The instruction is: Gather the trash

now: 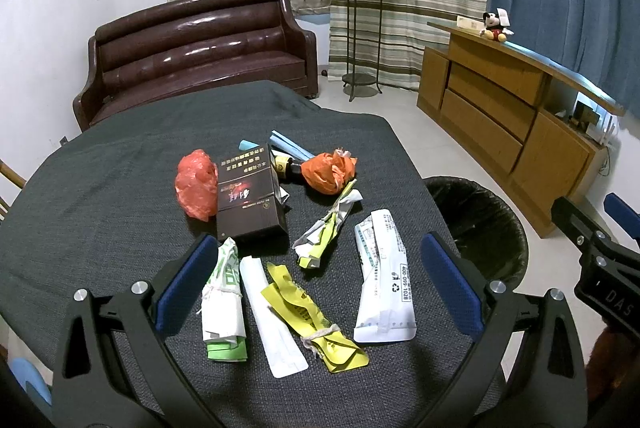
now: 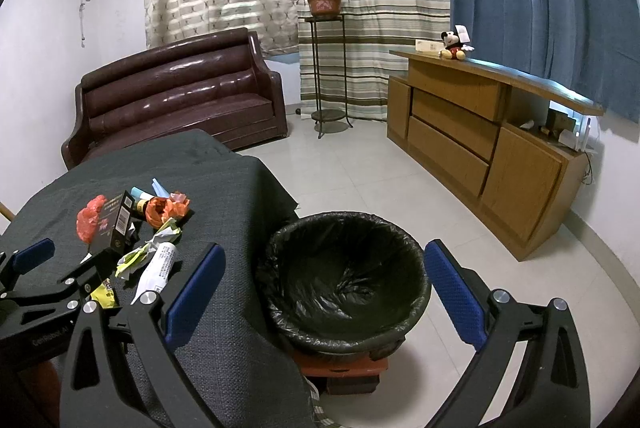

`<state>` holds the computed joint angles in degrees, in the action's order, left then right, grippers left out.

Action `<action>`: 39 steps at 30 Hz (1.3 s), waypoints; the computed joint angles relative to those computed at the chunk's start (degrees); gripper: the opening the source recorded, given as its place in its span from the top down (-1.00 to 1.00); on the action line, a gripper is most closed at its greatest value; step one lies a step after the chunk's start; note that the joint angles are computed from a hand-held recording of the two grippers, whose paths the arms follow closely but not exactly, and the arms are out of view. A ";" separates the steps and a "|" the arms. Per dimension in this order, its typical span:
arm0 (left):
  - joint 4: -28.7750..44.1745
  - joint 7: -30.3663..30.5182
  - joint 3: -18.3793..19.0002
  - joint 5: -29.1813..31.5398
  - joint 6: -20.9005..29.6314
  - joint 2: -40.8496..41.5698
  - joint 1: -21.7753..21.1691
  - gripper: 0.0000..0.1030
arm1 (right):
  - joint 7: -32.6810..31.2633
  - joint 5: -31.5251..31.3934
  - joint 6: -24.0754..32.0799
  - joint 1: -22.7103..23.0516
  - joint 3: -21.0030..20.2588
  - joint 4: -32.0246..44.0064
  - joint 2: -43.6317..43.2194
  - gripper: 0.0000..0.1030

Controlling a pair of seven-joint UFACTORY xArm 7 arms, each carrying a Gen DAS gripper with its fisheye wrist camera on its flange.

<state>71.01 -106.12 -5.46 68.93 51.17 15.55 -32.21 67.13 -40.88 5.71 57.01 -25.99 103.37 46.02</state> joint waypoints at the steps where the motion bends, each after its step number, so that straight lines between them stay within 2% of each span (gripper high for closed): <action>1: -0.25 -0.15 0.02 0.08 -0.07 -0.11 0.00 -0.91 | 0.00 0.02 0.01 0.04 -0.05 -0.02 -0.02 -0.88; 14: 1.18 1.01 0.15 -0.99 0.50 0.48 -0.36 -0.91 | -0.94 0.67 0.20 -0.49 0.71 0.06 -0.13 -0.88; 25: 0.36 -0.65 0.46 0.13 -0.41 1.24 -0.41 -0.91 | -2.09 1.70 -0.09 -1.01 1.00 0.08 -0.04 -0.88; 32: -1.53 -2.39 0.56 1.08 -1.63 1.02 -0.38 -0.91 | -2.70 2.56 -0.33 -0.89 0.61 0.16 0.34 -0.88; 35: -1.26 -1.36 0.39 0.03 -1.80 0.91 -0.13 -0.91 | -3.05 2.93 -0.29 -0.87 0.77 0.05 0.30 -0.88; 39: -4.26 -2.58 0.13 0.48 -2.26 -0.55 -0.10 -0.91 | -2.69 3.10 -0.66 -0.15 -0.09 -0.37 0.54 -0.88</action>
